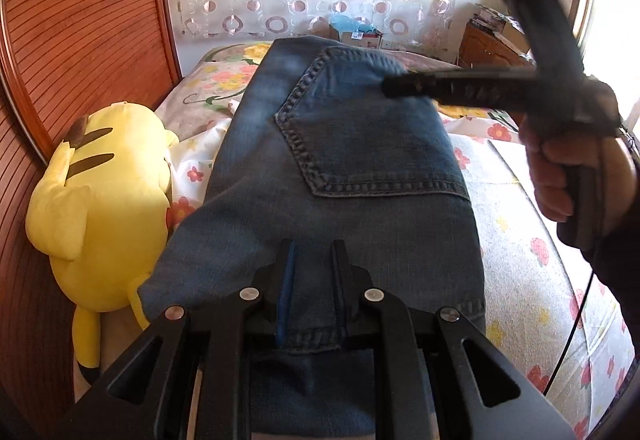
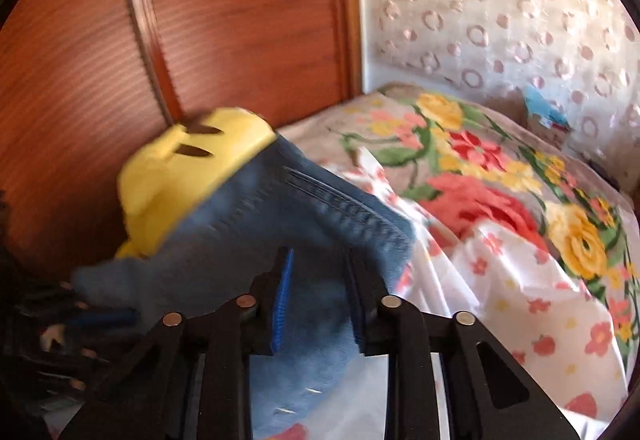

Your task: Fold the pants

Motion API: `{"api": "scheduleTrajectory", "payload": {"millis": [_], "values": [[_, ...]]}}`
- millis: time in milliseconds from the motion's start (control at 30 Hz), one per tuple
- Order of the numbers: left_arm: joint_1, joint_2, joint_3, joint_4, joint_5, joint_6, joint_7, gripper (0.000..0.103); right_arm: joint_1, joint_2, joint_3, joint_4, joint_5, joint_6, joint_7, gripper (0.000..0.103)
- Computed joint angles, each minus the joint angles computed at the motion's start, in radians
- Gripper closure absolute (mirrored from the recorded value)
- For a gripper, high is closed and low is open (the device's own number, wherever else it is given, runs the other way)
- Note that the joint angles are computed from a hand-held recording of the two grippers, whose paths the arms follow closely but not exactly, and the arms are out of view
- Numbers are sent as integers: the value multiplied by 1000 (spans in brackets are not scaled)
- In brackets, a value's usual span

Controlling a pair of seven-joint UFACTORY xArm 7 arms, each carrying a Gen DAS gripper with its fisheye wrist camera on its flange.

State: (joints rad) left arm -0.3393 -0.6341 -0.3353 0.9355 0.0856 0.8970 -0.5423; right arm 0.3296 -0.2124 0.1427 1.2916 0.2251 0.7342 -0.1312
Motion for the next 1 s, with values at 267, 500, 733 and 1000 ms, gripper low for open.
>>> {"api": "scheduleTrajectory", "payload": {"millis": [267, 500, 733, 1000], "values": [[13, -1, -19, 22, 21, 25, -34, 85, 2, -31, -10, -26, 29, -13, 23, 78], [15, -47, -48, 41, 44, 56, -62, 82, 17, -241, -33, -166, 73, 17, 17, 78], [17, -80, -97, 94, 61, 92, -83, 67, 15, -491, -51, -297, 67, 85, 61, 78], [19, -103, -164, 169, 68, 123, -105, 44, -14, -708, -40, -342, 12, 193, 131, 78]]}}
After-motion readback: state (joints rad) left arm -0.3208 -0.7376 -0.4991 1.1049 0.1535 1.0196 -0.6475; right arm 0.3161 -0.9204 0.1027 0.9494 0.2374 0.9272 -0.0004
